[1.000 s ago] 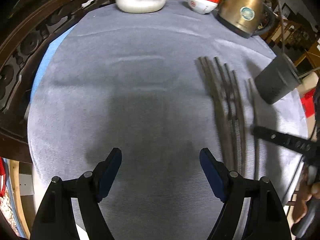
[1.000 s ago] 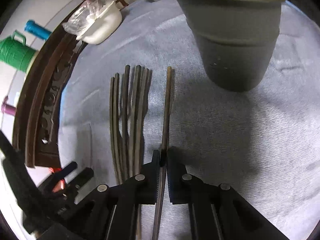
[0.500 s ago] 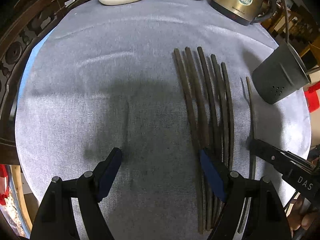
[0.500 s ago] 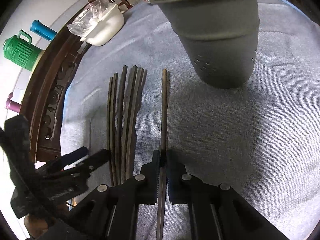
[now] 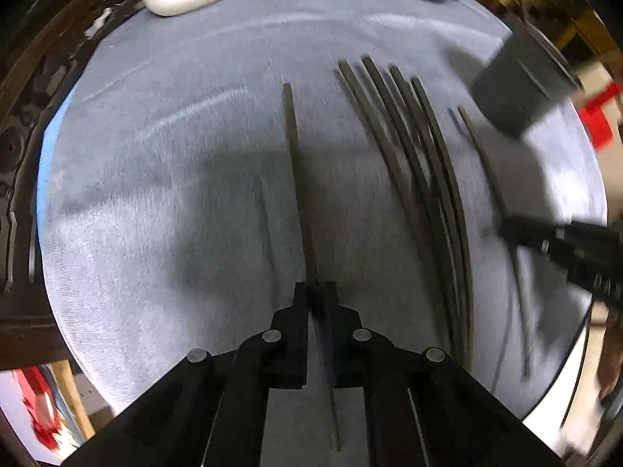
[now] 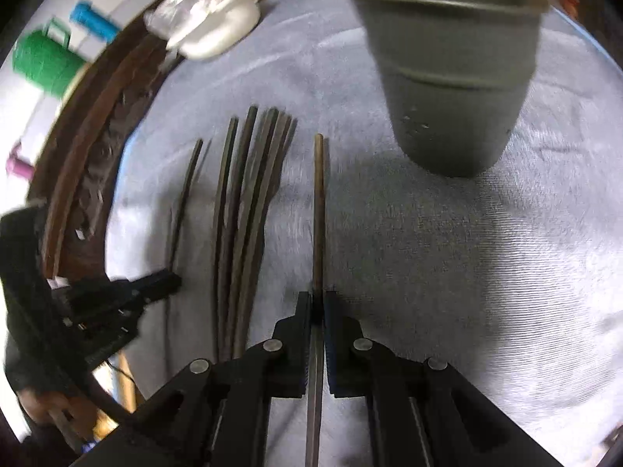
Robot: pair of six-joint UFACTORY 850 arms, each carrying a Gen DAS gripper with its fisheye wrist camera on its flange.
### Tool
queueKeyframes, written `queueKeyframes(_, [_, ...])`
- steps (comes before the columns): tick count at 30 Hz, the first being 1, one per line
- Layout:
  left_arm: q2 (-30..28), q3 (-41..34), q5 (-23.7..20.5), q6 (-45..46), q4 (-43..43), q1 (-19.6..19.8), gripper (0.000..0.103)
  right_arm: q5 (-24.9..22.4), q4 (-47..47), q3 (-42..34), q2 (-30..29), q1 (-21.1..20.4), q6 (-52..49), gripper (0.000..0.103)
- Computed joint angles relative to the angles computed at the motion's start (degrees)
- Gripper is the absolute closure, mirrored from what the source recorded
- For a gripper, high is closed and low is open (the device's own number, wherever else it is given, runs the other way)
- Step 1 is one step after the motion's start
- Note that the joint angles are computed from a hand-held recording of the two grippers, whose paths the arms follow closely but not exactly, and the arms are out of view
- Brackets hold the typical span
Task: Organize utensils
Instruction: 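Close the left gripper on a chopstick while the right gripper holds its chopstick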
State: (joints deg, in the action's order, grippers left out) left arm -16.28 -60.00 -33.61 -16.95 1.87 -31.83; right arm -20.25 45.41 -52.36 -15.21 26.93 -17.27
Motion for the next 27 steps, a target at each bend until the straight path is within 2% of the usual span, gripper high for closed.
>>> queueKeyframes(2, [0.60, 0.48, -1.46, 3.46, -2.24, 0.49, 0.096, -1.67, -9.27, -0.86, 0.00, 0.56, 6.95, 0.095])
queueKeyframes(4, [0.99, 0.80, -2.43, 6.51, -6.24, 1.34, 0.091, -3.97, -12.97, -1.58, -0.15, 0.46, 9.27, 0.094])
queueKeyframes(6, [0.35, -0.51, -3.66, 8.18, -8.73, 2.23, 0.067, -5.44, -12.64, -2.17, -0.54, 0.01, 9.44, 0.093])
queueKeyframes(8, [1.06, -0.64, -2.41, 7.39, -8.80, 3.24, 0.060, -6.61, -14.62, -3.22, -1.10, 0.01, 11.66, 0.092])
queueKeyframes(16, [-5.07, -8.28, -4.57, 3.87, -7.88, 4.24, 0.060, -7.44, -22.04, -7.76, -3.78, -0.08, 20.70, 0.090])
queueKeyframes(17, [-6.09, -9.25, -4.82, 2.75, -6.63, 4.05, 0.061, -8.07, -23.81, -8.68, -4.58, 0.17, 22.29, 0.090])
queueKeyframes(19, [-7.19, -10.32, -4.99, -0.28, -4.18, 3.31, 0.070, -8.44, -28.09, -9.88, -5.34, 0.90, 24.74, 0.090])
queueKeyframes(20, [-7.66, -11.02, -5.50, -0.15, -3.06, 2.92, 0.086, -8.93, -29.96, -10.49, -5.69, 1.25, 25.83, 0.090])
queueKeyframes(21, [-8.54, -12.19, -6.10, -0.46, -2.11, 2.62, 0.096, -9.53, -31.98, -11.04, -5.96, 1.59, 27.07, 0.091])
queueKeyframes(27, [-7.66, -10.44, -8.80, 9.42, -7.20, 4.37, 0.097, -14.36, -38.91, -14.04, -7.71, 3.32, 28.18, 0.095])
